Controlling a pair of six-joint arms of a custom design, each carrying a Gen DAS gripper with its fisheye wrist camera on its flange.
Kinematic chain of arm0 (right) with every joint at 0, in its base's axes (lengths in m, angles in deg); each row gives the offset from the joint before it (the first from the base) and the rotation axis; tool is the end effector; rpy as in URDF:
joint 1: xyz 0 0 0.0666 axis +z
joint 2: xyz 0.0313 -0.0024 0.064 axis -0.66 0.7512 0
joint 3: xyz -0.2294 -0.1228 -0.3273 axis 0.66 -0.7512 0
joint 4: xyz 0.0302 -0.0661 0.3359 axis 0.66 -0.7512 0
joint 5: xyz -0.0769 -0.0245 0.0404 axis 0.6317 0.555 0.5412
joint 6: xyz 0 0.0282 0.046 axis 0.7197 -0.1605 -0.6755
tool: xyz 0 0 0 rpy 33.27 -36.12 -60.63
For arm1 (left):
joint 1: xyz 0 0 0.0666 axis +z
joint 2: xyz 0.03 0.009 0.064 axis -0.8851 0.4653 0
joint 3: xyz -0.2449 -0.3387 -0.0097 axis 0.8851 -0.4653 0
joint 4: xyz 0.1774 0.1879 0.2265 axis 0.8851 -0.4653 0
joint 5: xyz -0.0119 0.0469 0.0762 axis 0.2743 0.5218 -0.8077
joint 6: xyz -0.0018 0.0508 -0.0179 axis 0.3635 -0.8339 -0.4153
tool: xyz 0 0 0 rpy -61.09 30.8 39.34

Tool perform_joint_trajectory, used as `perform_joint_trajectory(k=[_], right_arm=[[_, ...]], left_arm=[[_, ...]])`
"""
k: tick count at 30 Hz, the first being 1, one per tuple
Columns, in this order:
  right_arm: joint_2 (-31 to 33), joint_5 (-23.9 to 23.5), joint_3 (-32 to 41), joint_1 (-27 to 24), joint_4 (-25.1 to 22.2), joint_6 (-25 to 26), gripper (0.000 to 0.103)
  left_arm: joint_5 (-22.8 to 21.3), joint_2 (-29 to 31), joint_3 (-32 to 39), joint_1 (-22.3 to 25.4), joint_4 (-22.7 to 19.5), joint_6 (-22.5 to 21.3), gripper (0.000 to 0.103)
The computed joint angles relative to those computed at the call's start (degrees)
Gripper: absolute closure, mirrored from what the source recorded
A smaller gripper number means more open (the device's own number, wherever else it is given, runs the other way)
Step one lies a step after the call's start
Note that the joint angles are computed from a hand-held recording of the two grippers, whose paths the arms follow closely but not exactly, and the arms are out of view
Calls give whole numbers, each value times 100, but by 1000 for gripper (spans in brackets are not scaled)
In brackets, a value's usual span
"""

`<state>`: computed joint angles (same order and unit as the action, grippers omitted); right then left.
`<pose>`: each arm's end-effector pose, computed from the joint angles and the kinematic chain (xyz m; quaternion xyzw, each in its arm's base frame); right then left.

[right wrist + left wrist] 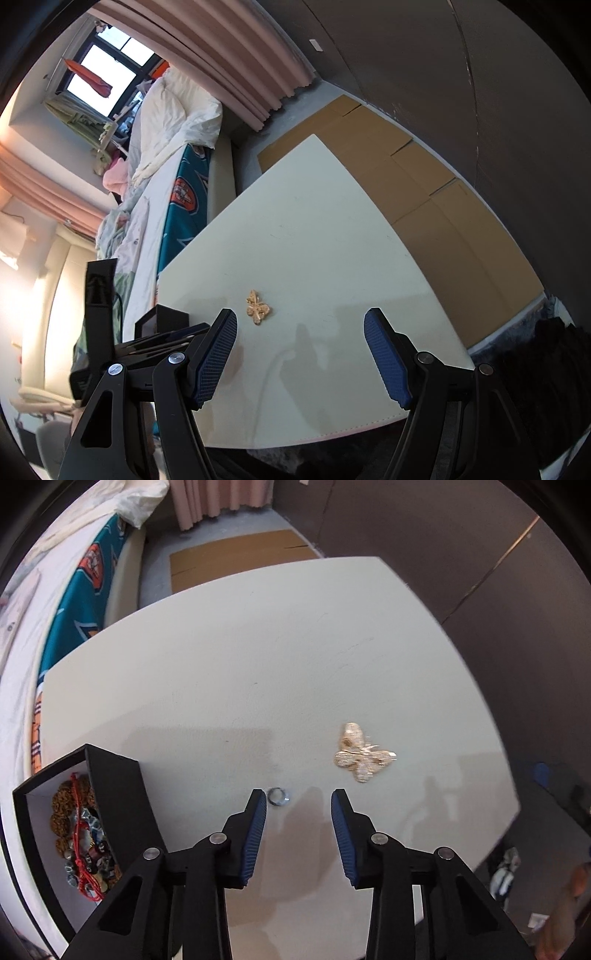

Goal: Organize jewelry
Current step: 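Move the left tool to the silver ring and grasp it, then drop the silver ring into the box with the left tool while the right tool grasps the gold butterfly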

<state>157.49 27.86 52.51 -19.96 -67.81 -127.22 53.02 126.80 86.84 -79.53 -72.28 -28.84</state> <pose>0.4924 0.1976 0.3796 0.1869 0.9186 0.2514 0.2409 0.5946 -0.1903 0.3754 0.1608 0.9773 -0.0844 0.1094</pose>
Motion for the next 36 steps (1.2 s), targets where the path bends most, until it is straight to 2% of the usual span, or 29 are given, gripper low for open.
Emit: perform_joint_trajectory(k=[5, 9, 11, 19, 21, 26, 29, 33, 36], right_arm=[[-5, 1, 92, -2, -121, 6, 31], [65, 25, 208, 49, -228, 47, 31], [127, 16, 309, 89, -271, 86, 31], [660, -172, 1040, 275, -672, 501, 31], [876, -245, 1329, 323, -912, 697, 32], [1434, -482, 2138, 360, -1599, 1257, 42], [1769, -368, 2707, 409, -2120, 1699, 46], [2197, -312, 3471, 467, -2830, 2226, 58], [2465, -208, 3961, 515, -3266, 2558, 59]], left_arm=[[-113, 58, -51, -27, 98, 9, 72], [-350, 56, -84, -71, 151, -61, 90], [-169, 72, -22, -41, 3, -61, 90], [-14, -265, -78, 149, 163, -117, 90], [16, -303, -30, 228, 153, -93, 90], [112, -537, -47, 460, 134, -9, 90], [194, -615, -15, 587, 130, 89, 90], [240, -703, -48, 737, 142, 143, 90], [286, -792, -167, 833, 197, 167, 90]])
